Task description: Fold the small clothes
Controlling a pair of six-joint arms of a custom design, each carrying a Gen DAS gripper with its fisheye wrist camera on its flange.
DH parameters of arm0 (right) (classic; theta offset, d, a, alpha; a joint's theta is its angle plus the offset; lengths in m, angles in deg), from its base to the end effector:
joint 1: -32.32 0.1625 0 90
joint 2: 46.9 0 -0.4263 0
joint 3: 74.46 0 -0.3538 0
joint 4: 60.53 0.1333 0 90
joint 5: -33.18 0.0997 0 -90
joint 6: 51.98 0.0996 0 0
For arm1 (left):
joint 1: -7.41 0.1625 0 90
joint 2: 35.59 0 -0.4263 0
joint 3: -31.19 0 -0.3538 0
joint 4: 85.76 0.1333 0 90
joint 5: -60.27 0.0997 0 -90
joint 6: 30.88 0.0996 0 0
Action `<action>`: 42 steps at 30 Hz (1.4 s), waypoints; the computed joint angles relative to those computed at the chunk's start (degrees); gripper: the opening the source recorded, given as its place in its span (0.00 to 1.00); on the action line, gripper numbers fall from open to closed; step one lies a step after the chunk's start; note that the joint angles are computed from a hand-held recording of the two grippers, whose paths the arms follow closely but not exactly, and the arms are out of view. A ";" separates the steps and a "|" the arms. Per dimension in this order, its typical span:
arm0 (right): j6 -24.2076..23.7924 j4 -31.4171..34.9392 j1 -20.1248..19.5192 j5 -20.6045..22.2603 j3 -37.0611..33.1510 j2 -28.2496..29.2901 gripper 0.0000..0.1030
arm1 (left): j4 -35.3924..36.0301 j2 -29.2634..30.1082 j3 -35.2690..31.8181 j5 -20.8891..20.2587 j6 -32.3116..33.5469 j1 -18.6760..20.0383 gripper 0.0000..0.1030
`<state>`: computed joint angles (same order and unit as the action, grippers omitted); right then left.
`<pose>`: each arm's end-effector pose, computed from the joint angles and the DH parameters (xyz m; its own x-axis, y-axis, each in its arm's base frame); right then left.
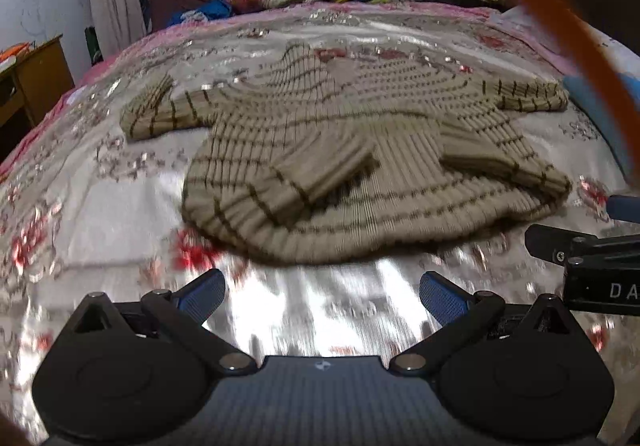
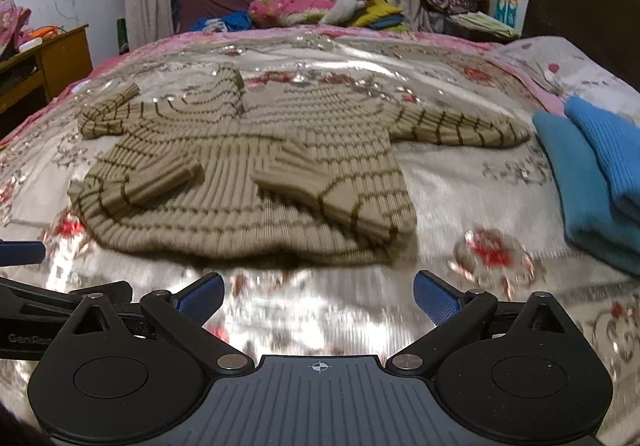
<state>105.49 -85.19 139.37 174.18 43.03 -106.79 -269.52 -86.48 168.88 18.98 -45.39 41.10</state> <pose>0.1713 -0.3678 0.1148 -0.6713 0.2063 0.7119 -0.4511 0.6484 -0.6133 -0.2137 -0.3926 0.0869 -0.6346 0.3447 -0.6917 0.6889 0.6580 -0.3042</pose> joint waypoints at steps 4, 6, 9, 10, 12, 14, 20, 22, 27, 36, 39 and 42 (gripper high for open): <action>-3.27 -0.07 -0.93 -1.75 -1.95 0.01 0.94 | -3.69 1.89 -2.72 1.00 5.70 1.61 1.00; -6.21 -0.71 -1.50 -2.35 -3.02 0.16 0.92 | -5.55 3.26 -4.29 2.30 9.09 2.47 1.00; -10.38 -1.81 -2.51 -3.48 -4.50 0.50 0.90 | -8.08 4.64 -6.36 1.91 13.31 4.31 1.00; -11.42 -1.65 -2.96 -4.05 -5.06 0.62 0.89 | -8.87 5.16 -7.06 1.56 14.72 4.94 1.00; -13.67 -1.38 -3.81 -4.86 -6.46 1.27 0.83 | -10.34 6.47 -8.26 1.62 17.72 5.73 1.00; -14.81 0.00 -4.73 -5.43 -8.18 2.07 0.77 | -12.80 8.02 -9.03 1.86 21.52 6.13 1.00; -15.62 3.73 -6.85 -6.78 -11.45 3.60 0.54 | -10.98 8.68 -11.74 -2.81 23.23 8.99 0.79; -15.17 5.13 -7.30 -6.99 -12.23 3.96 0.42 | -8.43 8.34 -12.75 -4.04 21.36 9.99 0.59; -11.47 9.31 -8.57 -8.92 -13.24 3.50 0.15 | -7.92 7.00 -13.60 -7.03 18.28 11.92 0.40; -7.06 11.74 -8.26 -12.22 -11.10 -2.15 0.04 | -5.71 -0.05 -12.30 -14.69 10.82 15.04 0.18; -5.91 11.72 -7.45 -13.12 -9.02 -5.04 0.04 | -5.81 -1.86 -10.94 -15.25 9.85 14.87 0.17; -4.29 12.72 -6.67 -13.32 -7.39 -7.27 0.04 | -5.70 -3.10 -9.73 -15.25 9.96 14.40 0.17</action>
